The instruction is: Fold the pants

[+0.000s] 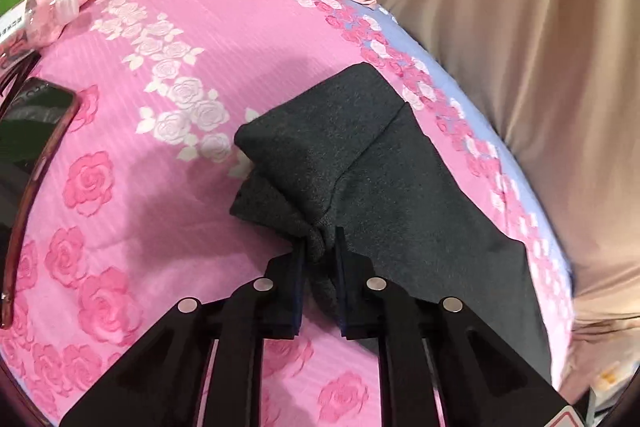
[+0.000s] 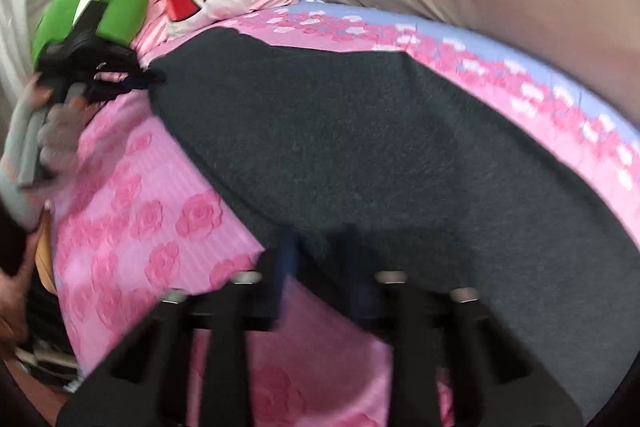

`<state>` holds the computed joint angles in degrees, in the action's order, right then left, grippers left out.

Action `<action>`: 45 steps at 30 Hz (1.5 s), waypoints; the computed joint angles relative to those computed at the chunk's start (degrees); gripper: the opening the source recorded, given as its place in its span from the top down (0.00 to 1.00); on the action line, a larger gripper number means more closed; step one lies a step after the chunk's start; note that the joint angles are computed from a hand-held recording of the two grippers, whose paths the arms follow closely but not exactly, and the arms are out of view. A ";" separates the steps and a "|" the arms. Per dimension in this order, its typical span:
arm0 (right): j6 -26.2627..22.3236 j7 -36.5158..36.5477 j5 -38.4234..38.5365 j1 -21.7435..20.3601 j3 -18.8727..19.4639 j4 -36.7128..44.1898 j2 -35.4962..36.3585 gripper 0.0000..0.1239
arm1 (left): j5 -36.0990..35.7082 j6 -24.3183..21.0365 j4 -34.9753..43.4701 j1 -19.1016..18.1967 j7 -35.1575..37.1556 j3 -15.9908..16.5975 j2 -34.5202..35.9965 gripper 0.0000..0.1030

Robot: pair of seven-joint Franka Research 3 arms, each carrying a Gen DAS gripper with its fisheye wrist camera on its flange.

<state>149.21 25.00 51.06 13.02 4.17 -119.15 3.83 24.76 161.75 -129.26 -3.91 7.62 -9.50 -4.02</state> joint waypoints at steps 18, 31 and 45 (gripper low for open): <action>1.86 15.00 4.96 -15.89 -10.92 -3.47 -2.88 0.83 | 17.39 -16.08 15.82 -6.43 -3.93 -6.17 8.07 0.56; 8.76 31.28 4.61 -29.44 -15.61 4.22 4.52 0.50 | 28.50 -32.52 29.42 -21.16 -9.96 -1.94 20.29 0.26; 1.72 18.38 15.98 -33.75 -10.17 6.64 3.90 0.91 | 29.46 -32.07 30.93 -22.93 -8.36 -0.49 21.50 0.16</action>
